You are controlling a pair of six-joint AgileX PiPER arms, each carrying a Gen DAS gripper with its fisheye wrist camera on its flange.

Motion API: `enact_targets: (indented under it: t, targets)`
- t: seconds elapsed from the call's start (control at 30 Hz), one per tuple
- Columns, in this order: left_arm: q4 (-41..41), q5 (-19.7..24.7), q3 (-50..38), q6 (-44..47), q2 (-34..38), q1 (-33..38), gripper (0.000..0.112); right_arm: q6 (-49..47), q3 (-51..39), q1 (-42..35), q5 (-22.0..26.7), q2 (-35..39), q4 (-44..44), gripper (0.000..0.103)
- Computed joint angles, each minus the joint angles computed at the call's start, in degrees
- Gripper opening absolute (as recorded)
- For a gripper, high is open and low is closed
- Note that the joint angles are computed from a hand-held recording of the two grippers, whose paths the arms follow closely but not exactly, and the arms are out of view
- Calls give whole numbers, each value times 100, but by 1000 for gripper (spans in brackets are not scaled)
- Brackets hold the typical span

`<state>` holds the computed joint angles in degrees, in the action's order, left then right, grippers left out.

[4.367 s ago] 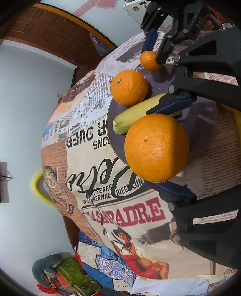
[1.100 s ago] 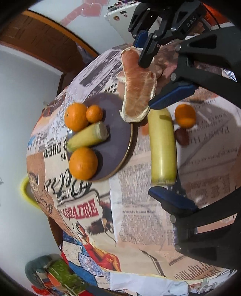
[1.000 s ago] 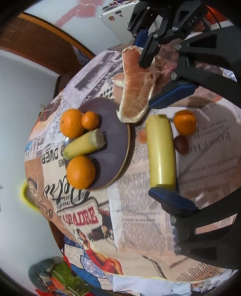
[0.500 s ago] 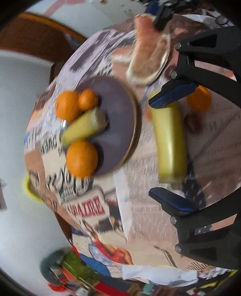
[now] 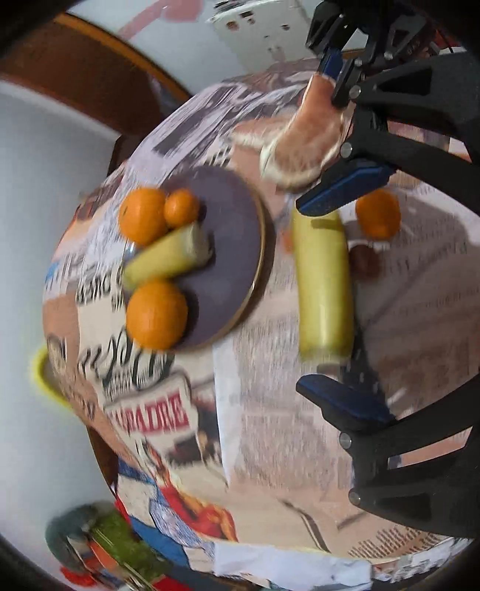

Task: Organize fruits
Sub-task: 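Lift and turn the corn cob upright with the left tool while the right tool holds the pomelo segment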

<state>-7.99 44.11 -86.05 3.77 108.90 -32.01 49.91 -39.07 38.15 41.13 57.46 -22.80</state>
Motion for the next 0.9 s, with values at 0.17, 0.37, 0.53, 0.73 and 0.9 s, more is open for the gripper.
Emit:
enact_targets:
  t: [0.17, 0.37, 0.53, 0.73, 0.9]
  targets:
    - [991, -136, -59, -639, 183, -581, 89, -92, 99, 17, -5, 22, 163, 17]
    - [1659, -289, -159, -1033, 414, -772, 95, -479, 242, -211, -280, 145, 620, 20]
    - [1479, -358, -277, -874, 516, -560, 97, -877, 248, -494, -523, 180, 1115, 29]
    - [1214, -286, -461, -738, 646, -145, 97, -834, 223, -501, -631, 287, 1129, 31]
    - [1299, -305, -530, -979, 698, 129, 97, -803, 264, -504, -661, 239, 1137, 31]
